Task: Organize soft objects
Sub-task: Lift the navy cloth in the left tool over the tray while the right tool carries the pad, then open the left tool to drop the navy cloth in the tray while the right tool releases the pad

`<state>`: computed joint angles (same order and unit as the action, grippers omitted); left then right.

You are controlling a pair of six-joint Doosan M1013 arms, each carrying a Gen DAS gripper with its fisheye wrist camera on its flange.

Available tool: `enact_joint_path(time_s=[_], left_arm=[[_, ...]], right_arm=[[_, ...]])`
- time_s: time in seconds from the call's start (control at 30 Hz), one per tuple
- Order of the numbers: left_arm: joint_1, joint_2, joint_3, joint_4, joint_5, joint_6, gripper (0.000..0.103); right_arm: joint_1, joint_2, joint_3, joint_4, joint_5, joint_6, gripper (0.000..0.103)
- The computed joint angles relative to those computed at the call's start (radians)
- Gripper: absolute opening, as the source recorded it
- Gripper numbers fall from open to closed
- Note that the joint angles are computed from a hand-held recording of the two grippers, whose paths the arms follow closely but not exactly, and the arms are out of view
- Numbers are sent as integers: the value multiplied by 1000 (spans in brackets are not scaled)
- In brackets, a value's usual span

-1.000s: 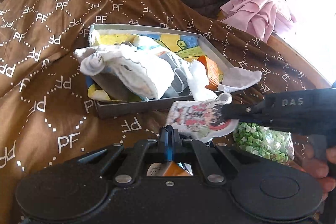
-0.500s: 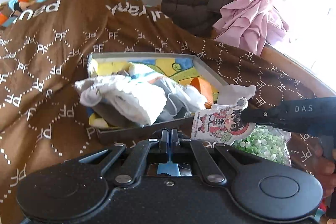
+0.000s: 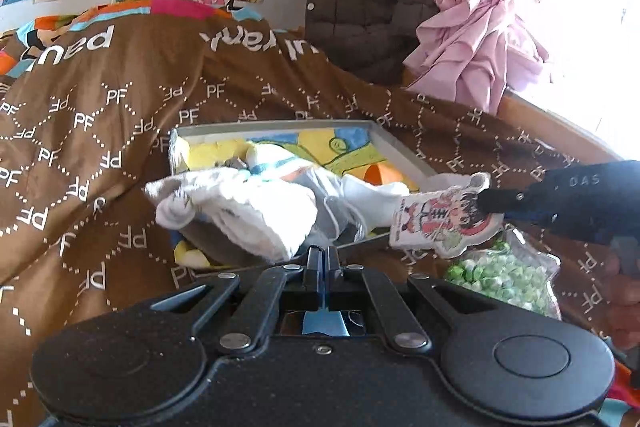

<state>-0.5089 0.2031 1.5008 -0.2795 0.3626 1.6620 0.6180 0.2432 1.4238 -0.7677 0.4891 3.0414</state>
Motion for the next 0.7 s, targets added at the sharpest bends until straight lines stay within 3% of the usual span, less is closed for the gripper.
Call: enact_joint_path(time_s=[0.23, 0.4, 0.57, 0.7], left_arm=[[-2, -8, 5, -57, -49, 55, 0], [-6, -11, -5, -47, -80, 26, 0], [-19, 3, -61, -60, -78, 75, 0], [-32, 47, -148, -107, -76, 154, 0]], right_arm=[[-4, 3, -4, -75, -22, 71, 13], [-17, -3, 2, -182, -40, 224, 13], [-37, -4, 8, -317, -49, 379, 13], [-61, 4, 13, -313, -60, 431, 13]])
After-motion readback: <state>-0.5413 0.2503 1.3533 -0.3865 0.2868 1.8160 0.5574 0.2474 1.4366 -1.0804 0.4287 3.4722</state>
